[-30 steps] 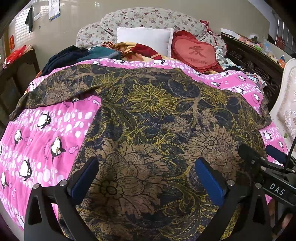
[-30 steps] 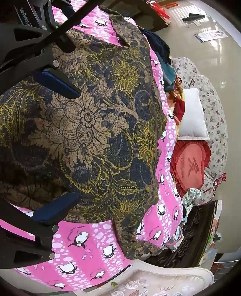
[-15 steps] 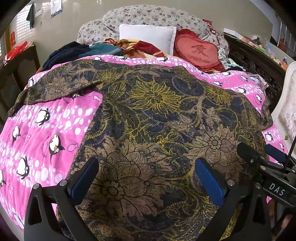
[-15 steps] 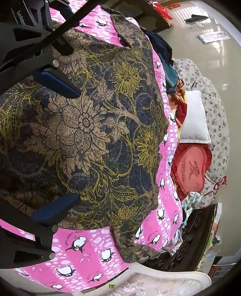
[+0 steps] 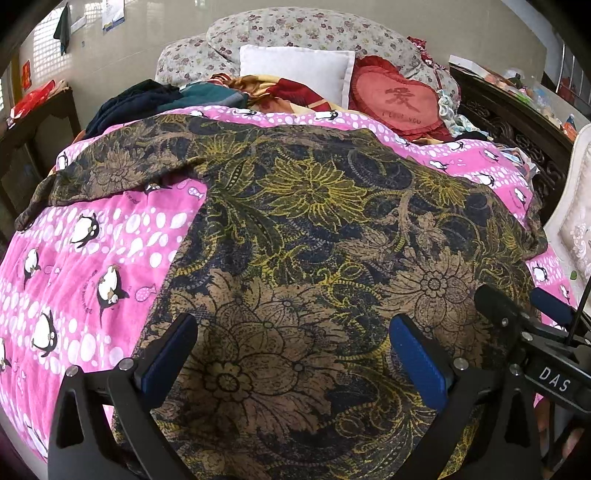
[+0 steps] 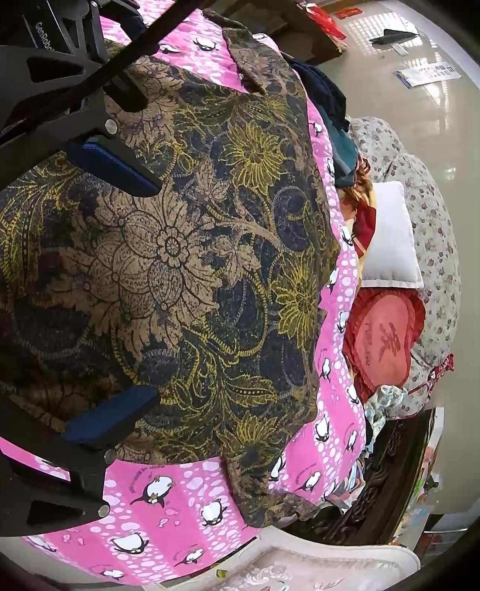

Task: Fold small clothes
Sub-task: 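Position both grippers open over the hem of the dark floral shirt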

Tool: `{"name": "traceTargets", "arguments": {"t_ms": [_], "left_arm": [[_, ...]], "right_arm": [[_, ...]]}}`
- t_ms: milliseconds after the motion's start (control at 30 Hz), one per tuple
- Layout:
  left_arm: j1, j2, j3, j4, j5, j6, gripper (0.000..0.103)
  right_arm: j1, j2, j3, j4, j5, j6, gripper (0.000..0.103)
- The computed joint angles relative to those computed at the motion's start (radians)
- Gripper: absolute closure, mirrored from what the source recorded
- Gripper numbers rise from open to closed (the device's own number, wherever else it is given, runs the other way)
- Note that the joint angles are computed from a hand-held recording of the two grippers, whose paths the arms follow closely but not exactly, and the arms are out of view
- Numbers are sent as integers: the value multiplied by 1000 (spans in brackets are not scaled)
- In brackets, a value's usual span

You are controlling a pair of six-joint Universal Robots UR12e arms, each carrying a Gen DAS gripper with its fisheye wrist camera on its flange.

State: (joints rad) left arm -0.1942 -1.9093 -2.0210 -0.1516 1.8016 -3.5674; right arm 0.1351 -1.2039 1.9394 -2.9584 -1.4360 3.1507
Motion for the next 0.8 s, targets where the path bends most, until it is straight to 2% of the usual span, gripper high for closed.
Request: {"name": "traceTargets", "arguments": {"t_ms": [800], "left_arm": [[20, 0, -1, -9, -12, -18, 0]], "right_arm": [[15, 17, -25, 20, -6, -12, 0]]}}
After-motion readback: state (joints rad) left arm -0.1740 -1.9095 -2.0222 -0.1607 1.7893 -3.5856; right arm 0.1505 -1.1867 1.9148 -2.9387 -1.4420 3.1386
